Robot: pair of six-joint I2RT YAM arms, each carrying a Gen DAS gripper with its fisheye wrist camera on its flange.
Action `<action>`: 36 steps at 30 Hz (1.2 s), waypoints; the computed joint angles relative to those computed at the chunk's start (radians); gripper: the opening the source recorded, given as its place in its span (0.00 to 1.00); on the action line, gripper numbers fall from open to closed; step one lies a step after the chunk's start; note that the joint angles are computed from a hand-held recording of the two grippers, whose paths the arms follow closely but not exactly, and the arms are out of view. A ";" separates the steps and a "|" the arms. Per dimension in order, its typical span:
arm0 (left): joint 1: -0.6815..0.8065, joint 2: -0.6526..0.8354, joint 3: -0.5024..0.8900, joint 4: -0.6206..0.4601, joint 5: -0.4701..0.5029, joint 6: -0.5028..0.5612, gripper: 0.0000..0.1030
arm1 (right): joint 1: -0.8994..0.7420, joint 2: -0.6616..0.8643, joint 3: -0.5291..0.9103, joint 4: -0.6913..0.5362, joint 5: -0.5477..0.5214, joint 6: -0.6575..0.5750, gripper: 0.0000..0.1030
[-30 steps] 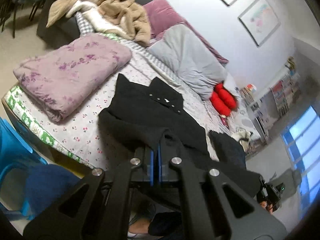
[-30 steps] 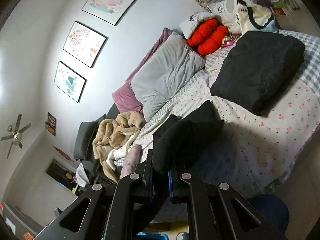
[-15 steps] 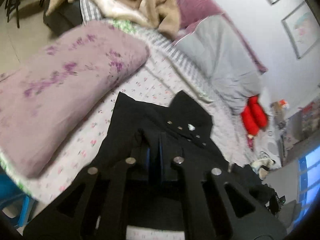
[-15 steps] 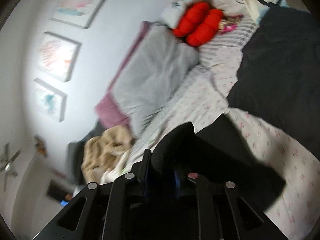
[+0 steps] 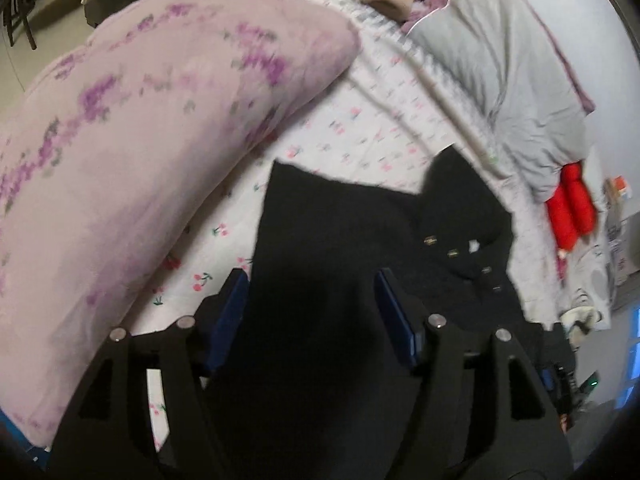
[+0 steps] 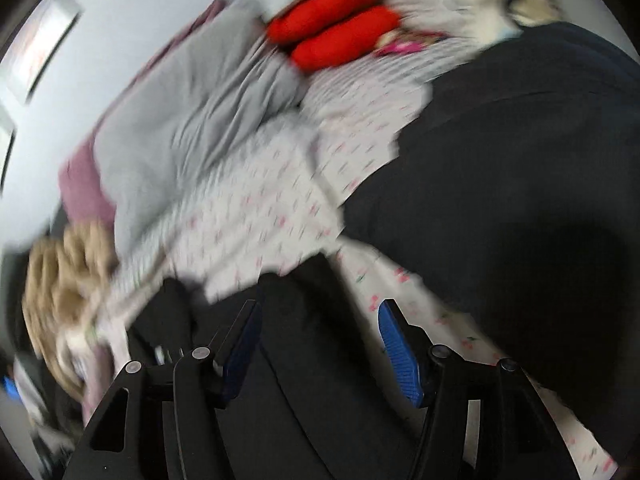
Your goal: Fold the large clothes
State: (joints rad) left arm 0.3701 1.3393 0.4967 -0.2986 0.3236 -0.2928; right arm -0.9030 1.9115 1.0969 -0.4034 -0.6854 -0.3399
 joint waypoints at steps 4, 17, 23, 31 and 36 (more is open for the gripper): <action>-0.001 -0.003 -0.047 0.088 -0.010 -0.014 0.64 | 0.072 -0.006 -0.053 0.048 0.098 -0.080 0.60; -0.101 0.076 -0.062 0.236 -0.080 -0.024 0.09 | 0.158 0.022 -0.080 0.130 0.223 -0.100 0.06; -0.087 -0.015 -0.093 0.281 -0.066 -0.071 0.07 | 0.147 -0.037 -0.108 0.170 0.188 -0.069 0.04; -0.095 -0.043 -0.066 0.314 -0.074 -0.115 0.07 | 0.192 -0.118 -0.123 0.243 0.200 0.020 0.04; -0.094 -0.084 -0.005 0.297 -0.082 -0.151 0.06 | 0.273 -0.121 -0.057 0.259 0.239 0.090 0.03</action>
State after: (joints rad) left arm 0.2758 1.2551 0.4922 -0.0019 0.2418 -0.4443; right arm -0.6296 1.7906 1.0402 -0.1447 -0.4468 -0.2497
